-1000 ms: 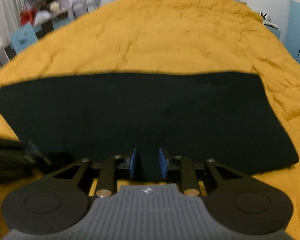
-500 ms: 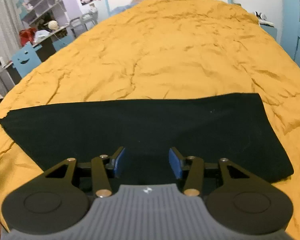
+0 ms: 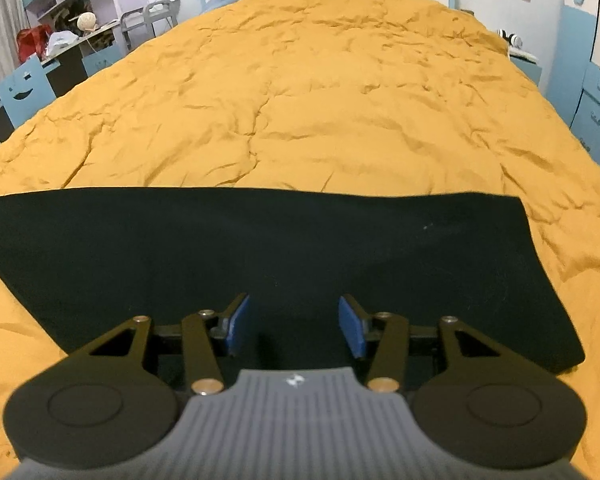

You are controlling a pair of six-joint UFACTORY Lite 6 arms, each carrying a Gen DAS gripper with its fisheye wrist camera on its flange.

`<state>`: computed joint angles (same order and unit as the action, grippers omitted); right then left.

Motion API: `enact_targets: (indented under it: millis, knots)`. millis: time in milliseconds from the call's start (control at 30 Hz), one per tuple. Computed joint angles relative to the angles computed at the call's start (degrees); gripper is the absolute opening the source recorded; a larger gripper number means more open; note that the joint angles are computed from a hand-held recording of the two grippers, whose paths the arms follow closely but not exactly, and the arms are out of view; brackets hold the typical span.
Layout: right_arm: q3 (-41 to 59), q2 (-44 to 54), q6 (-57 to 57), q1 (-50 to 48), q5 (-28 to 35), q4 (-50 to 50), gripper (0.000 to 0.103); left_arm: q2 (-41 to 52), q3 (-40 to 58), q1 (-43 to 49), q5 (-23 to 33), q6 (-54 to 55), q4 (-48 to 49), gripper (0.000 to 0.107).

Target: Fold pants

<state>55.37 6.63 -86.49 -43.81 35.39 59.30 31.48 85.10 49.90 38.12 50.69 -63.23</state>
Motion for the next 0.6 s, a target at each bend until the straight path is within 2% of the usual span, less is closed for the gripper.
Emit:
enact_targets:
  millis: [100,167,233,300,400,500,600]
  knots:
    - [-0.1,-0.6,-0.4,0.5,-1.5,0.3,0.045,2.5,0.4,-0.4,-2.3,1.5,-3.9,0.052]
    - [0.3,-0.6,0.5,0.5,-1.6,-0.2,0.045,3.4,1.1,-0.4,-3.2,1.3,-5.6,0.017]
    - [0.3,-0.7,0.4,0.2,-1.3,-0.3,0.045,1.1,-1.6,0.2,-3.1,6.6,-10.7,0.007]
    - [0.2,-0.7,0.1,0.1,-1.2,-0.2,0.045,-4.2,-6.4,-0.5,-3.5,14.8,-17.4,0.006]
    - [0.8,0.1,0.2,-1.0,0.1,-0.1,0.045,-14.8,-13.1,-3.6,-4.0,20.8,-20.1,0.005]
    - [1.2,0.8,-0.4,-2.8,3.0,0.3,0.045,-27.4,-19.7,-10.8,-9.0,23.8,-18.5,0.005]
    - [1.0,0.6,-2.3,-5.4,5.9,0.9,0.045,-37.9,-24.2,-21.7,-16.5,20.1,-12.7,0.005]
